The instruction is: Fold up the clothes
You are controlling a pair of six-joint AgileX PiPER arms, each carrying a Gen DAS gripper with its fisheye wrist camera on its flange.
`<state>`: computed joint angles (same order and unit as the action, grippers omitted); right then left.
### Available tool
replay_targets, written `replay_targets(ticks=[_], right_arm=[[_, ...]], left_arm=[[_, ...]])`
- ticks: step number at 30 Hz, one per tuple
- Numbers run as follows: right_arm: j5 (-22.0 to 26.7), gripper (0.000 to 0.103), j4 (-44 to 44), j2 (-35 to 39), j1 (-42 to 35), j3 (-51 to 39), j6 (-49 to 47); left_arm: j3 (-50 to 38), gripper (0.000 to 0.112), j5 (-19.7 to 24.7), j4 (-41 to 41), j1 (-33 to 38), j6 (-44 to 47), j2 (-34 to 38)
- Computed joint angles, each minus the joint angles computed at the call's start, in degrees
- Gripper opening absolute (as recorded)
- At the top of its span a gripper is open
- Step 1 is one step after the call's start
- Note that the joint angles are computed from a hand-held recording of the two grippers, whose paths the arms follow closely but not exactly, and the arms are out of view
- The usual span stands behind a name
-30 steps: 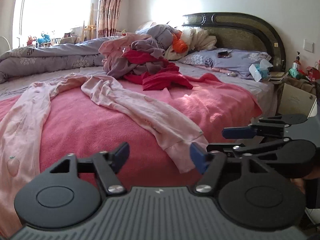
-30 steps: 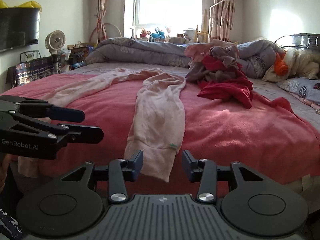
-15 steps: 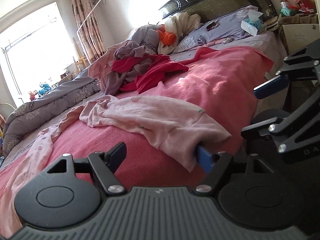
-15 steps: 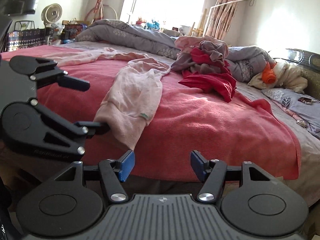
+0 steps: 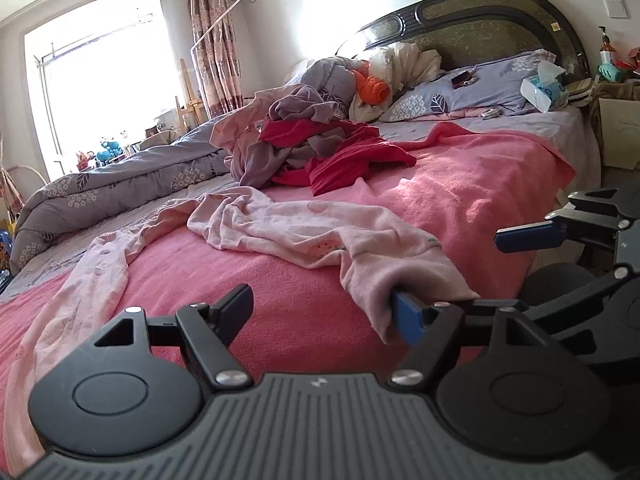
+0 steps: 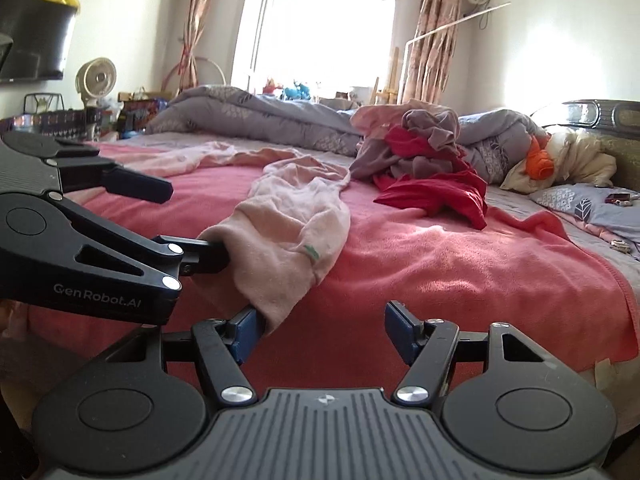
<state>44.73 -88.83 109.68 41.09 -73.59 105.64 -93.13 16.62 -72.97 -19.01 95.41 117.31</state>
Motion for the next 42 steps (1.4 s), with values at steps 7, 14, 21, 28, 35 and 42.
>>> replay_targets(ticks=[7,14,21,28,35,42], right_arm=[[-2.5,0.024,-3.5,-1.3,-1.7,1.6,5.4],[-7.6,0.018,-6.6,-3.1,-3.9,1.5,8.9],[-9.5,0.013,-5.2,-3.7,-4.8,1.1,10.5],[-5.3,0.029,-5.5,1.0,-2.9,-2.7,7.2],[-5.9,0.006,0.5,1.3,-4.7,-6.7,5.0],[17.2,0.006,-10.9,-3.4,4.7,-7.8,-0.8]], left_arm=[[0.2,0.079,4.5,0.7,1.3,2.1,0.0],[0.1,0.078,4.4,0.1,0.1,4.3,1.1],[-4.0,0.074,4.1,3.0,0.1,-5.3,3.7],[-9.9,0.028,7.2,8.7,0.8,-15.6,6.9],[-13.8,0.009,15.8,9.7,2.6,-20.6,6.9],[-10.6,0.009,19.7,-8.9,3.6,-8.0,-2.5]])
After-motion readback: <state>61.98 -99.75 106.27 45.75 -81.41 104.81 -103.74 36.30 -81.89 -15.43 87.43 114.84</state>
